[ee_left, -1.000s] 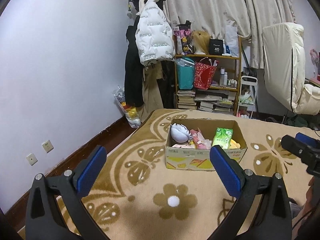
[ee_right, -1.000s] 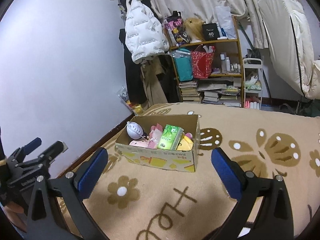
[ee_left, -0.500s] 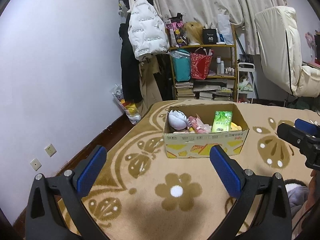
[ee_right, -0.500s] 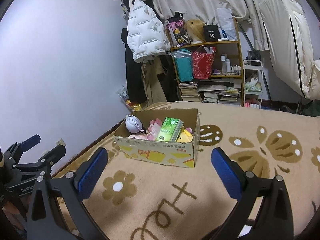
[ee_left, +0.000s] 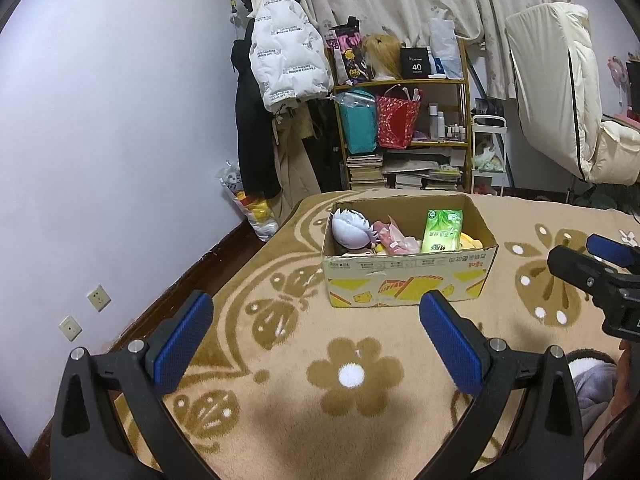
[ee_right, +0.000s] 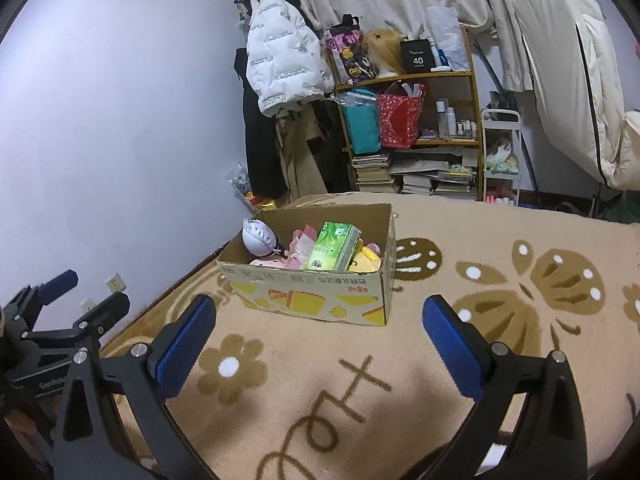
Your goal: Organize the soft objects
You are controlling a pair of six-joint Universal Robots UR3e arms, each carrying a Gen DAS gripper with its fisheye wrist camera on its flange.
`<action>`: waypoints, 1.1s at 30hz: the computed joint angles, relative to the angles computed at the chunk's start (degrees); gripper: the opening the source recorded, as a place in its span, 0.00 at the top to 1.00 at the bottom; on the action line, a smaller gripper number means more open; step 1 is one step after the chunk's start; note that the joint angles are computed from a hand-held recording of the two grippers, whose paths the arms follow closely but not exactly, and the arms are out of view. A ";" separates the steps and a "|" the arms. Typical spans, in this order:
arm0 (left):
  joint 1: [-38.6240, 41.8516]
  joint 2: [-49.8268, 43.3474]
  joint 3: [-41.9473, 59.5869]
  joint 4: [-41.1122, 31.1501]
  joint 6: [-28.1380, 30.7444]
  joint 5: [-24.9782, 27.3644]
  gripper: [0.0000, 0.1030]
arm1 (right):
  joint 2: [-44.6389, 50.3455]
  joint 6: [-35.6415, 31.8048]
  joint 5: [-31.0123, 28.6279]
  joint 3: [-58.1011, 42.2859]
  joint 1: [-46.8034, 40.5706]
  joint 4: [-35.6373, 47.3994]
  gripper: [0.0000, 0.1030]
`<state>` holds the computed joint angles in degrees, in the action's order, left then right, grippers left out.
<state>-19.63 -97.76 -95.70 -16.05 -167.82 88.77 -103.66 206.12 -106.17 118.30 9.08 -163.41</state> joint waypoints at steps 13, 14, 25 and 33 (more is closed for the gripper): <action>0.14 0.12 -0.46 0.64 0.35 -1.18 0.01 | -0.88 0.39 0.41 0.64 -0.89 0.72 0.00; 0.14 0.12 -0.43 0.53 0.37 -1.18 0.01 | -0.98 0.29 0.58 0.70 -1.01 0.80 0.00; 0.18 0.37 0.33 -0.90 0.47 -1.58 0.01 | -1.66 -0.90 1.90 2.44 -1.72 -0.28 0.00; -0.27 0.41 0.04 -0.44 0.93 -0.98 0.01 | -1.72 -1.18 2.24 2.58 -1.67 -0.12 0.00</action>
